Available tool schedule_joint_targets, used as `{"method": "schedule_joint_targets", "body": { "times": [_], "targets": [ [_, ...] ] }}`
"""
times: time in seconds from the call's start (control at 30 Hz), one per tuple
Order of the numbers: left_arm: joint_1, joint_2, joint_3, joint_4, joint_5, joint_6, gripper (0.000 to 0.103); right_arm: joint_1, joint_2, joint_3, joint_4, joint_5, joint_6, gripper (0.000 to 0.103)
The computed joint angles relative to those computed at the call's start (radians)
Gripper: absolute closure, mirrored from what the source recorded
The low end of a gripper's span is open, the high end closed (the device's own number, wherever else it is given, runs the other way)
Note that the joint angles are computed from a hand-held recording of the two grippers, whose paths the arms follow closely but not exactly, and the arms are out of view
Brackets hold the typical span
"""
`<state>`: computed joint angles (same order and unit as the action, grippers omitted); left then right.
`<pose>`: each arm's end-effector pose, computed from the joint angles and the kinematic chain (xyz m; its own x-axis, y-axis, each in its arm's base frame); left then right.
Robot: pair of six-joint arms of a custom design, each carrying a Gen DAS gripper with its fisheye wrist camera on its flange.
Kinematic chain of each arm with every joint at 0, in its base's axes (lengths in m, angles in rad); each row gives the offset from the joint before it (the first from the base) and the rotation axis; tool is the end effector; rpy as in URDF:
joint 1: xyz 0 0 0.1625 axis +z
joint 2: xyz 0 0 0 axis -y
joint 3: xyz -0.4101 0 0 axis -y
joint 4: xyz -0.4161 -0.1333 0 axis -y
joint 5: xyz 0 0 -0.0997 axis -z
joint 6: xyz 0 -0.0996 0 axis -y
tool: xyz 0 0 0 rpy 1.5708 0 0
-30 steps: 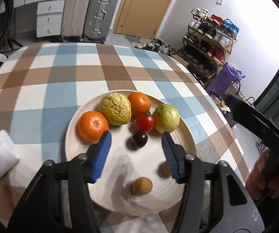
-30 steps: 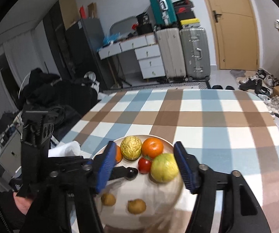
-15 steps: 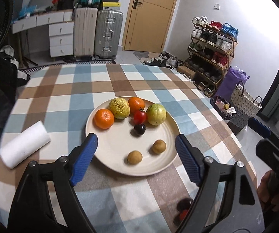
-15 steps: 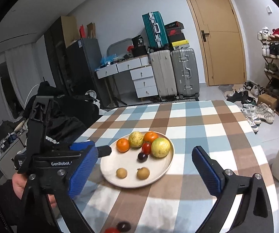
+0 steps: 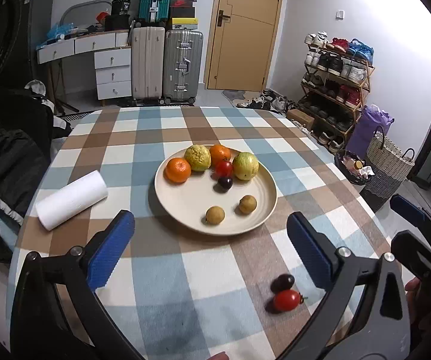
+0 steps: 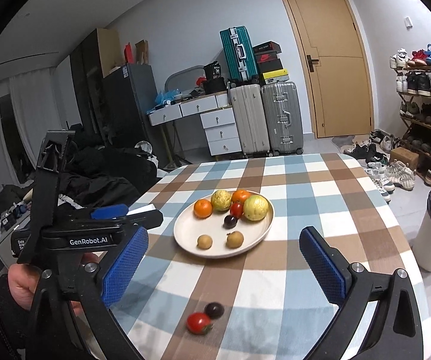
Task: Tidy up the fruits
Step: 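Withdraw both tools toward the last plum and tomato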
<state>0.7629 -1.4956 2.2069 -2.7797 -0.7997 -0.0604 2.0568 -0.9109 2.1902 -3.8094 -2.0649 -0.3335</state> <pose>-0.1980 -0.4697 0.2846 -0.7730 0.2513 -0.5825 0.5896 0.6235 -0.5134 0.3097 -0.4019 0.1192 -0.8192 -0.2303 0.5253 -0.5676 0.4574 -0.6846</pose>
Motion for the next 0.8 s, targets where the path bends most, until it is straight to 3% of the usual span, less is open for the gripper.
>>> {"method": "schedule_joint_targets", "body": {
  "times": [0.23,0.43,0.8],
  "targets": [
    [-0.018,-0.057,0.059,0.067,0.034,-0.073,0.001,0.012,0.011,0.036,-0.022,-0.015,0.034,0.0],
    [0.001,-0.076,0.102,0.082,0.021,-0.092,0.001,0.003,0.028,0.063,-0.025,-0.014,0.065,0.0],
    [0.044,-0.088,0.126,0.116,0.0,-0.122,0.001,-0.064,0.085,0.086,0.053,0.041,0.163,0.0]
  ]
}}
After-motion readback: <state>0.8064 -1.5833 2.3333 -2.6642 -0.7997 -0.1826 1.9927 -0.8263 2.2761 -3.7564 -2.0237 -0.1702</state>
